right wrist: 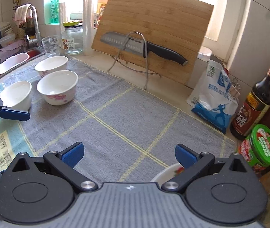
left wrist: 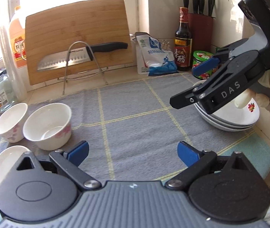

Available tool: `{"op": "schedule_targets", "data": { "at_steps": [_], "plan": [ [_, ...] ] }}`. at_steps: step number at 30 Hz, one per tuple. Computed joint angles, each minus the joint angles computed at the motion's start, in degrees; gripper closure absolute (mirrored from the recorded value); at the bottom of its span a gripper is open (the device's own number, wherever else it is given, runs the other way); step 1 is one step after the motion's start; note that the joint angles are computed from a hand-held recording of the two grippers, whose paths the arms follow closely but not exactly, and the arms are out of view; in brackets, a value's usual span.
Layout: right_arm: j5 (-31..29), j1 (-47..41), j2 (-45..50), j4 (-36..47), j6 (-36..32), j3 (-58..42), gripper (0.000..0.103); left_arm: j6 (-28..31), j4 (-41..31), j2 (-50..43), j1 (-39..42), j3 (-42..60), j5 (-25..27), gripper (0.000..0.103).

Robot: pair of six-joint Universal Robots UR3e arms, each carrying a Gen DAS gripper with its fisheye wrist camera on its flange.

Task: Organize plates and bowls
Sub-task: 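Move the right gripper to a white flower-print bowl and grasp its rim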

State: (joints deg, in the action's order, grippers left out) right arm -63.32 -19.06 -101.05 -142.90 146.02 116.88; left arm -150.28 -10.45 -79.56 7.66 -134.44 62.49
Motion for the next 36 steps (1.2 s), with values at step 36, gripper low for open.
{"op": "schedule_targets", "data": {
  "at_steps": [36],
  "plan": [
    [-2.1,35.2,40.2,-5.2,24.8,-36.5,0.022,51.5,-26.6,-4.0,42.0,-0.3,-22.5,0.011]
  ]
}}
